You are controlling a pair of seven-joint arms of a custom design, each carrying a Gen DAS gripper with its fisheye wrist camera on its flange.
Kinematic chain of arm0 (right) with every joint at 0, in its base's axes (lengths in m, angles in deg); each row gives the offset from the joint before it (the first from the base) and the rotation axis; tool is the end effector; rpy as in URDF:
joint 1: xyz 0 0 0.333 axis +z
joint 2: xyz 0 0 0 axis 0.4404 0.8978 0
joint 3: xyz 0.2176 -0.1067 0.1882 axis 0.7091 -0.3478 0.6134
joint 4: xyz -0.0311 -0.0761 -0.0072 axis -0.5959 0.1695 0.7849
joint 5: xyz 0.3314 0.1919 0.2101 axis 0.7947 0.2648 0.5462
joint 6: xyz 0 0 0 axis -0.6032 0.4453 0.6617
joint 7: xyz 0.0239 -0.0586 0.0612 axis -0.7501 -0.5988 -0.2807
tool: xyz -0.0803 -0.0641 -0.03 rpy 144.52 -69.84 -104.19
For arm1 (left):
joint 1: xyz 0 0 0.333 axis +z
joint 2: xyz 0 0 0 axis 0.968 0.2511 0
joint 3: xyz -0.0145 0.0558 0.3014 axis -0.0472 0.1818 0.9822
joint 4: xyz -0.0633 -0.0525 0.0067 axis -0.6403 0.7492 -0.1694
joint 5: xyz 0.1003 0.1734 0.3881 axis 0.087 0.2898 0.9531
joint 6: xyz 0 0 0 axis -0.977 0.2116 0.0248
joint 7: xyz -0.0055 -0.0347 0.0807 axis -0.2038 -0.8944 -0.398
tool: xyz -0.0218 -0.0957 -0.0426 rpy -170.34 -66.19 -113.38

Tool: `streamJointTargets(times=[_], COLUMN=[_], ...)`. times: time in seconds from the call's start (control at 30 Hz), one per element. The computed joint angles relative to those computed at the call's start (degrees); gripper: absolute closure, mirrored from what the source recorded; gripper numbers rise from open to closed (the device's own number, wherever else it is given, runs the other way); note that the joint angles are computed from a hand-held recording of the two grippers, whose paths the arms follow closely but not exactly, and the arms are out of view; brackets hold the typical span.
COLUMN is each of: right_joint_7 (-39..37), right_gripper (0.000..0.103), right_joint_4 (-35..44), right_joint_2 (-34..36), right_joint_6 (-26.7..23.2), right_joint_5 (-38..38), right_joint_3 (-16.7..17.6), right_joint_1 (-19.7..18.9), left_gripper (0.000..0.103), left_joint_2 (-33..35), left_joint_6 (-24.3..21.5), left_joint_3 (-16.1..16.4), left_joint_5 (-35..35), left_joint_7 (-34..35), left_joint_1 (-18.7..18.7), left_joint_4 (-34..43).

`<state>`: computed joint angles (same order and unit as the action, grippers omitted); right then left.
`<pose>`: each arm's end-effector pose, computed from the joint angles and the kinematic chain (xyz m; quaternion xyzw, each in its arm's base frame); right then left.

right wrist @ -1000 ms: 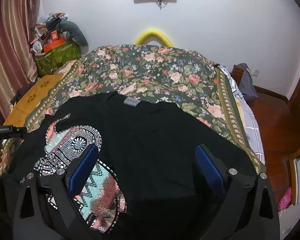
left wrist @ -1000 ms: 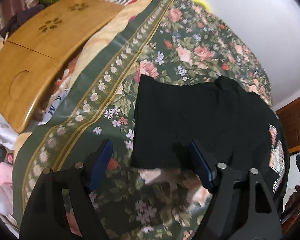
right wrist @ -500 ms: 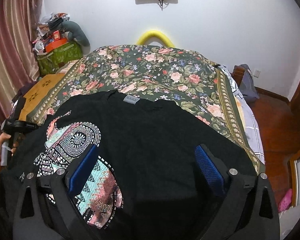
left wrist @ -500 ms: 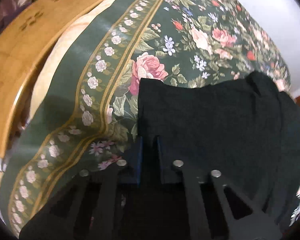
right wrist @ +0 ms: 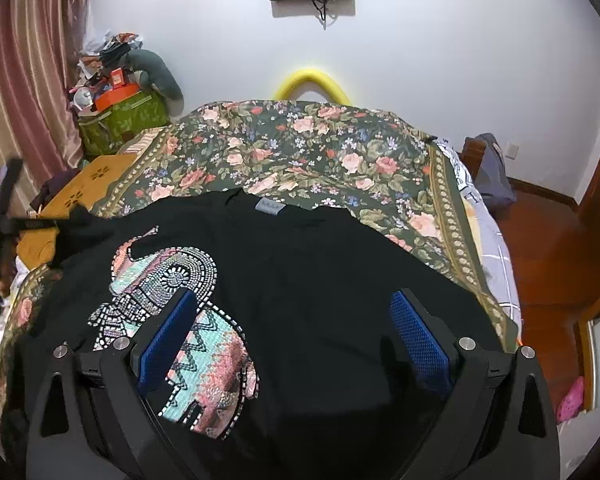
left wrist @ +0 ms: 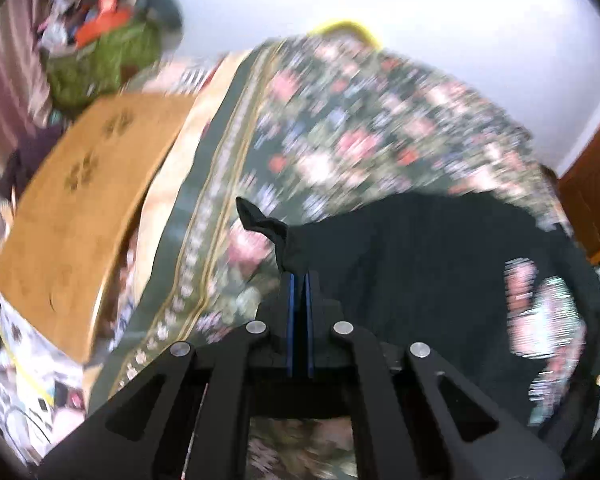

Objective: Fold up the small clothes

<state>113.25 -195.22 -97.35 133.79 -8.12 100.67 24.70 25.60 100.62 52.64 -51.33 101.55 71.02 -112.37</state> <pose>0.3896 0.1240 0.4764 -0.5274 0.7380 -0.3118 0.2830 0.6843 -0.1832 0.4464 -0.5250 0.7975 -0.2693 0.1263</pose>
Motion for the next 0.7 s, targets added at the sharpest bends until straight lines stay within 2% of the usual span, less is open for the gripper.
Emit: streamJointTargets(times=[0.13, 0.23, 0.4, 0.5, 0.7], right_joint_7=[-0.27, -0.89, -1.47, -2.09, -3.25], right_gripper=[0.006, 0.006, 0.006, 0.006, 0.006], right_joint_4=[-0.86, -1.78, -4.22, -5.94, -9.14], right_joint_2=[-1.62, -2.76, -5.32, -7.55, -13.0], right_joint_6=[-0.3, -0.89, -1.98, -3.75, -7.83], right_joint_5=[0.04, 0.53, 1.36, 2.0, 3.05], right_joint_3=[-0.21, -0.69, -1.27, -1.69, -2.38], right_joint_1=[0.47, 1.0, 1.45, 2.04, 3.4], left_gripper=[0.1, 0.1, 0.1, 0.1, 0.099], left_joint_2=[-3.84, -5.08, -5.83, -4.29, -2.62], left_joint_6=[-0.33, -2.98, -4.85, -8.11, -8.41], left_joint_3=[-2.86, -3.74, -3.92, -4.11, -4.31], left_joint_5=[-6.5, -10.99, -13.86, -15.67, -13.8], left_joint_7=[6.25, 9.74, 11.51, 11.39, 9.96], left_joint_1=[0.03, -1.27, -4.03, -5.02, -6.91], left_joint_4=[-0.91, -0.7, -2.57, -1.81, -2.85])
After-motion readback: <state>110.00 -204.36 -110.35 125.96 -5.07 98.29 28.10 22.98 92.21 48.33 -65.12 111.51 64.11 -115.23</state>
